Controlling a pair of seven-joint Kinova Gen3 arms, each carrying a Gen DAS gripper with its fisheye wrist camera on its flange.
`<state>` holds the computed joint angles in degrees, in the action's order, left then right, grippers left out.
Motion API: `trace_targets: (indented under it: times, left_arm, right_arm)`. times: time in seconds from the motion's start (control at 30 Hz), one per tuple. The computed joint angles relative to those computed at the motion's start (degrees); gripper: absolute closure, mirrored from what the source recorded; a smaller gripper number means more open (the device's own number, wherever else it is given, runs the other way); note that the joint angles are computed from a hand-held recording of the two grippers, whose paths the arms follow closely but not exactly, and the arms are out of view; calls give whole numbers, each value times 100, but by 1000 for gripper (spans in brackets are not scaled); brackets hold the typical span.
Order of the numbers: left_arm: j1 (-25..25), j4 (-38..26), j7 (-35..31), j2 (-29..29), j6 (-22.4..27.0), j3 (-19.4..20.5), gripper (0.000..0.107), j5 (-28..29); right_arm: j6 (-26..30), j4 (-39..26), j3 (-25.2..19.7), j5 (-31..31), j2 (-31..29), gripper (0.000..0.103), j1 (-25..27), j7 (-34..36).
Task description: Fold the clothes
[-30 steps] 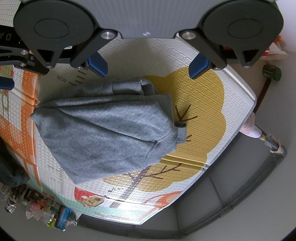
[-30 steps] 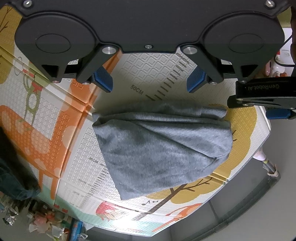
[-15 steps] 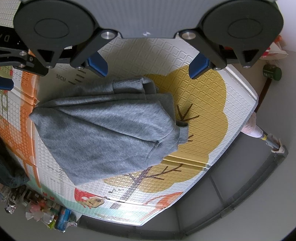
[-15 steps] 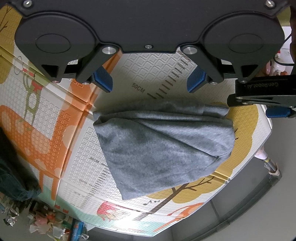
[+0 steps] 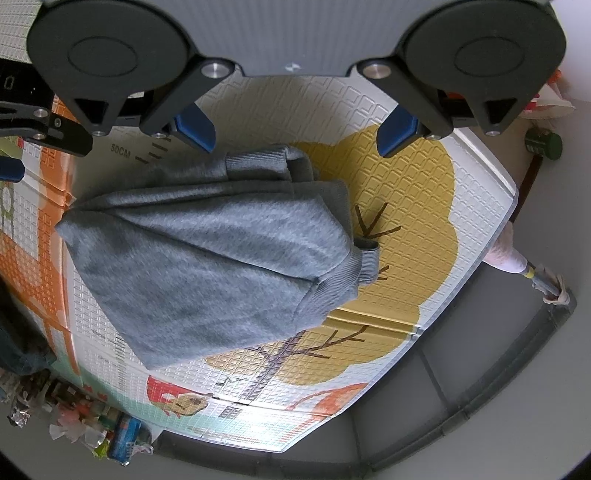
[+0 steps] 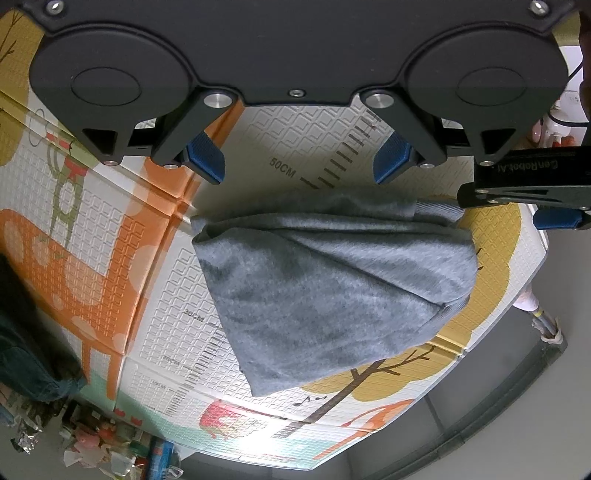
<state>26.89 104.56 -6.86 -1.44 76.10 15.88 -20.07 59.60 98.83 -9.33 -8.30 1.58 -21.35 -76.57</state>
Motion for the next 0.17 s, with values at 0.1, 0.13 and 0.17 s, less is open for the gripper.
trace_targets:
  times: [0.1, 0.13, 0.17]
  left_arm:
    - [-4, -6, -30, 11, 0, -3, 12, -6]
    - [0, -17, -42, 28, 14, 1, 12, -15]
    - [5, -30, -52, 44, 29, 2, 12, -23]
  right_arm:
    - [9, -15, -5, 24, 19, 16, -13, -31]
    - [9, -19, -6, 31, 22, 16, -16, -37]
    - [9, -23, -7, 37, 25, 16, -19, -42]
